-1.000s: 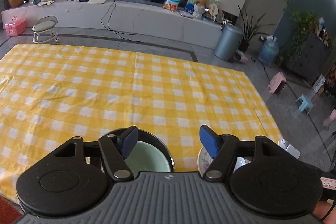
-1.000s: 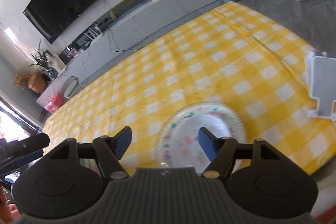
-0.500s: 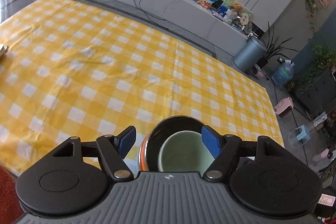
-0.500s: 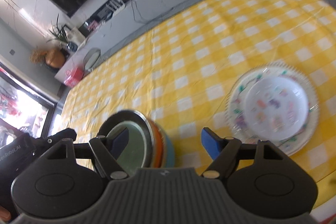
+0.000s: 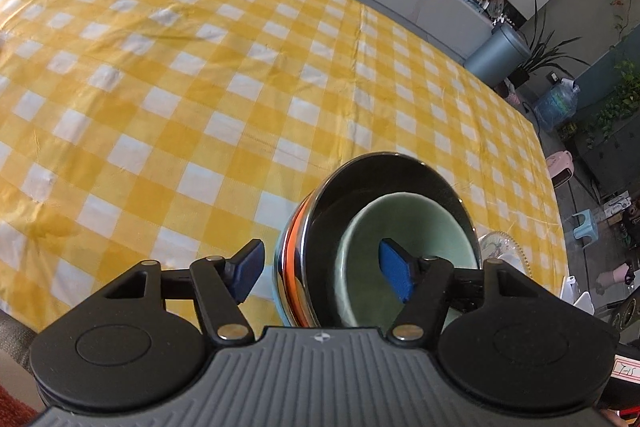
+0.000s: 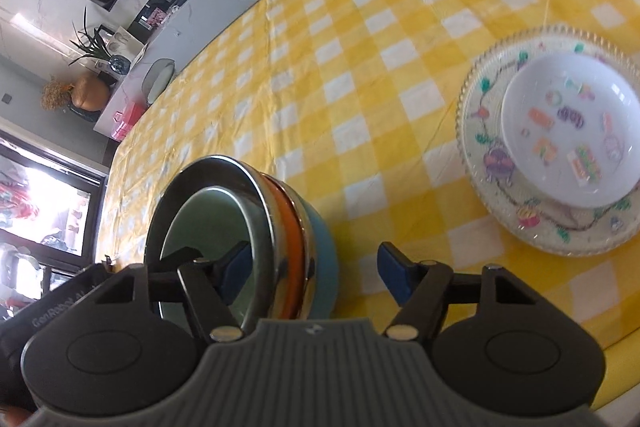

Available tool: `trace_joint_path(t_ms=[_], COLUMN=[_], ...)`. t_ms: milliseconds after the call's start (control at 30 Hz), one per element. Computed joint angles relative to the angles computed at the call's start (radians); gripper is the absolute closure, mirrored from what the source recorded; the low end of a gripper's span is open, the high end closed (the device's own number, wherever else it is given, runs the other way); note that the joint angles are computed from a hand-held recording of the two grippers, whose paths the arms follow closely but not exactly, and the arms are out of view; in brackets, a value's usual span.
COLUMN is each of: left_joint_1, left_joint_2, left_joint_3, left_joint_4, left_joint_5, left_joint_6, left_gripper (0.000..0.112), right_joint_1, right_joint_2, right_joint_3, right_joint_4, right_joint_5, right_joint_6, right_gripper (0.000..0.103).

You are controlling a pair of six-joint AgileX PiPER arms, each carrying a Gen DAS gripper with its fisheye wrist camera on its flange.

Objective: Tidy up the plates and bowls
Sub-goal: 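Lift the nested bowl stack with both tools and carry it over the plates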

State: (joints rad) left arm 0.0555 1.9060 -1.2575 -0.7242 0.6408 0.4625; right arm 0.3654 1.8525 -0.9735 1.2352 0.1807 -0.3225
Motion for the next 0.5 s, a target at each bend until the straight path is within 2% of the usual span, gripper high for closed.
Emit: trace_joint_path(t_ms=[100, 267, 400, 433, 500], left_joint_1=[0.0, 0.006, 0.004, 0.003, 0.001], left_joint_2=[0.021, 0.045, 0.049, 0.047, 0.043], left_joint_3=[-0.017, -0.034, -0.039, -0.038, -0.033], left_joint_4=[0.022, 0.026, 0.033, 0.037, 0.039], left_joint_5=[0.009, 0.031, 0.036, 0.037, 0.032], left_joint_6=[-0.03, -0.048, -0.051, -0.055, -0.054], left_gripper=[0.041, 0.051, 0.06, 0.06, 0.061], right_joint_1=[-0.012, -0.02, -0.026, -0.024, -0.017], right_joint_2=[0.022, 0.048, 0.051, 0.048, 0.044], right_joint_3=[-0.001, -0.004, 0.015, 0.017, 0.018], right_joint_4=[0.151, 0.259, 0.46, 0.481, 0.486], right_joint_5=[0.021, 0.046, 0.073, 0.073, 0.063], right_joint_6=[-0.136, -0.234, -0.428, -0.453, -0.46], right_gripper=[0.037, 0.041, 0.053, 0.057, 0.057])
